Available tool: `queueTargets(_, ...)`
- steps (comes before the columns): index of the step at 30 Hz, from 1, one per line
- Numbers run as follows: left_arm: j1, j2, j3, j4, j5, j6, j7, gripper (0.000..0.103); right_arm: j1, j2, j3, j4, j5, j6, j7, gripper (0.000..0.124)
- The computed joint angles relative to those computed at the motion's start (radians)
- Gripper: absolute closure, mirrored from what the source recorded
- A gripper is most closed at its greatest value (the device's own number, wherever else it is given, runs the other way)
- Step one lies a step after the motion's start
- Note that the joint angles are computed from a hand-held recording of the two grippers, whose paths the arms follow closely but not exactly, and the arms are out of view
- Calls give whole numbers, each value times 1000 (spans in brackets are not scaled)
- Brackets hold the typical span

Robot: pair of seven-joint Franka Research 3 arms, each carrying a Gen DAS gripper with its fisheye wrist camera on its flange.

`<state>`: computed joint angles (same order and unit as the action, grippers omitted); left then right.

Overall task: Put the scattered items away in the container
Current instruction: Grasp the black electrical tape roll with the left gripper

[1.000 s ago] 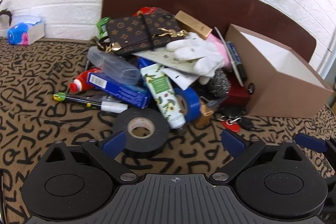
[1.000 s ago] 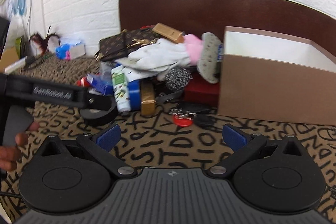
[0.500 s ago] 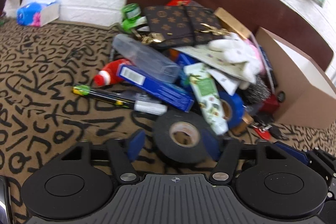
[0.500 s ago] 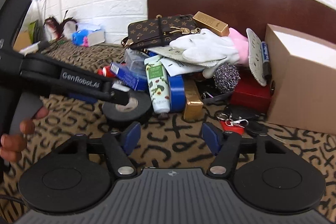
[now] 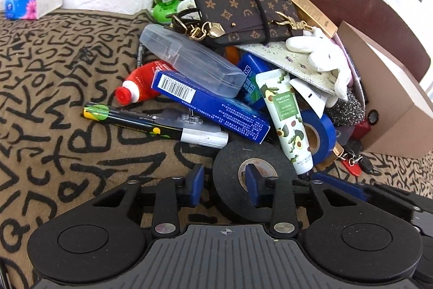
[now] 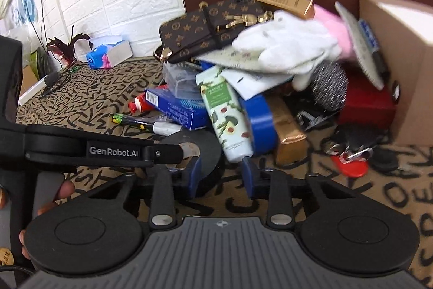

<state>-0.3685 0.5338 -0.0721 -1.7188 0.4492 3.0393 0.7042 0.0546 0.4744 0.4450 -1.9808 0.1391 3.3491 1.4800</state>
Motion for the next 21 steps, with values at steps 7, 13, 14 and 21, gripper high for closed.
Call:
queueTargets(7,88,12,-99,-3,-69,17,113,66,-51,14,64,34,36,-68,15,91)
queueTargets(13,121,20,-138,-9,-134,35,155,65,-33,29,58,66,110,-89,5,91)
queueTargets(14,126,21,-145,-9,-143,36,162,65,-22,27,49,69,126,-93,4,92)
queueTargets(21,136,18,-157,-25,-193,56,192,76,-56,62,103,85,189,-71,-13,93)
